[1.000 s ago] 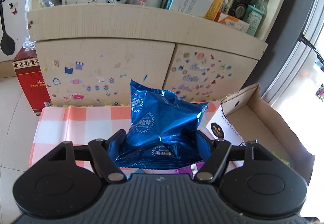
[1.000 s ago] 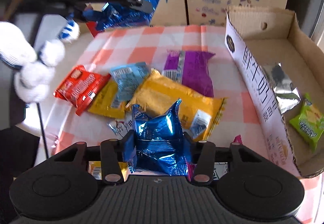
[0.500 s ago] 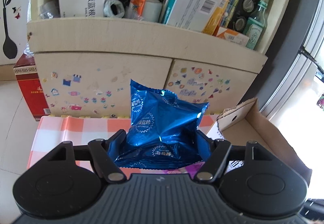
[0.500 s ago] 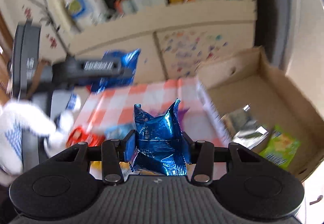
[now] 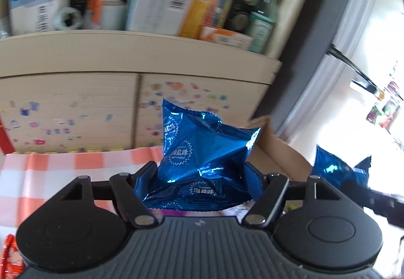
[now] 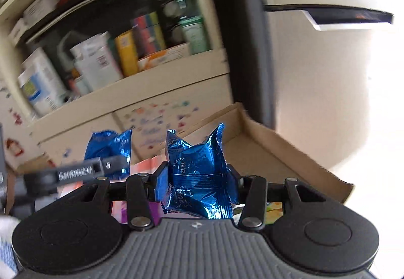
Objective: Organize snacks
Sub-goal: 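Carry both blue foil packs into the cardboard box and open both grippers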
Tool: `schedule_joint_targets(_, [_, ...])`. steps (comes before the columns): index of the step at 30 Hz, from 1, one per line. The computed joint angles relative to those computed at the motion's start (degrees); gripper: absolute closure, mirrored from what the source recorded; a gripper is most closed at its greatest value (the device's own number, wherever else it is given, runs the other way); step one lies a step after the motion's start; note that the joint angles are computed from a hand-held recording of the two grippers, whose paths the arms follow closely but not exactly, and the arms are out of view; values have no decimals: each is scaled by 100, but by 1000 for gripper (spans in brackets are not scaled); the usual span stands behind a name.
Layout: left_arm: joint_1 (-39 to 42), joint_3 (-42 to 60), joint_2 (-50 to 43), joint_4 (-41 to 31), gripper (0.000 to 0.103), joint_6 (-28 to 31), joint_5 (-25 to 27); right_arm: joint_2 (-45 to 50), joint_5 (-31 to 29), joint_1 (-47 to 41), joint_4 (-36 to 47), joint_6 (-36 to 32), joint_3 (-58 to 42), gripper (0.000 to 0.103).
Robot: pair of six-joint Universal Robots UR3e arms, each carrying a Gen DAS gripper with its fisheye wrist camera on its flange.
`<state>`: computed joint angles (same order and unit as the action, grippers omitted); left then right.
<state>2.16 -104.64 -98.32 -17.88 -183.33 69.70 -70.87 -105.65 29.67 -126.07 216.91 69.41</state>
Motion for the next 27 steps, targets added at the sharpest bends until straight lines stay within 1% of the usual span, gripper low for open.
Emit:
schedule_joint_targets(5, [-375, 160, -182, -26, 31, 94, -85, -182, -363, -99, 67, 304, 197, 50])
schedule_joint_targets(9, [-679, 378, -436, -19, 31, -61, -101, -289, -563, -189, 177, 577, 316, 50])
schedule_joint_targets(13, [-1022, 819, -823, -142, 31, -227, -15, -373, -709, -281, 283, 879, 411, 50])
schedule_joint_targets(16, [-1247, 1216, -1164, -269, 30, -207, 77, -467, -795, -334, 277, 1091, 556, 48])
schedule_joint_targets(17, [-1304, 1362, -1268, -376, 28, -197, 85, -476, -815, -348, 269, 1145, 584, 46])
schedule_joint_targets(18, [-1364, 1489, -1353, -485, 25, -232, 121, -498, -818, -358, 248, 1180, 629, 41])
schedule_joint_targets(19, [-1425, 1604, -1418, -604, 18, -276, 158, -529, -816, -366, 256, 1224, 661, 37])
schedule_joint_targets(20, [-1465, 1667, -1438, -692, 14, -303, 171, -531, -809, -375, 231, 1241, 673, 30])
schedule_joint_targets(22, [-1511, 1621, -1364, -711, 10, -217, 200, -550, -788, -386, 212, 1228, 692, 25])
schedule_joint_targets(24, [-1571, 1569, -1255, -761, 9, 7, 373, -584, -716, -399, 251, 1197, 708, 21])
schedule_joint_targets(26, [-1617, 1558, -1128, -967, 9, 200, 621, -575, -619, -415, 303, 1161, 688, 19])
schedule_joint_targets(27, [-1593, 1476, -1031, -1026, 9, 258, 656, -553, -561, -424, 357, 1134, 647, 15])
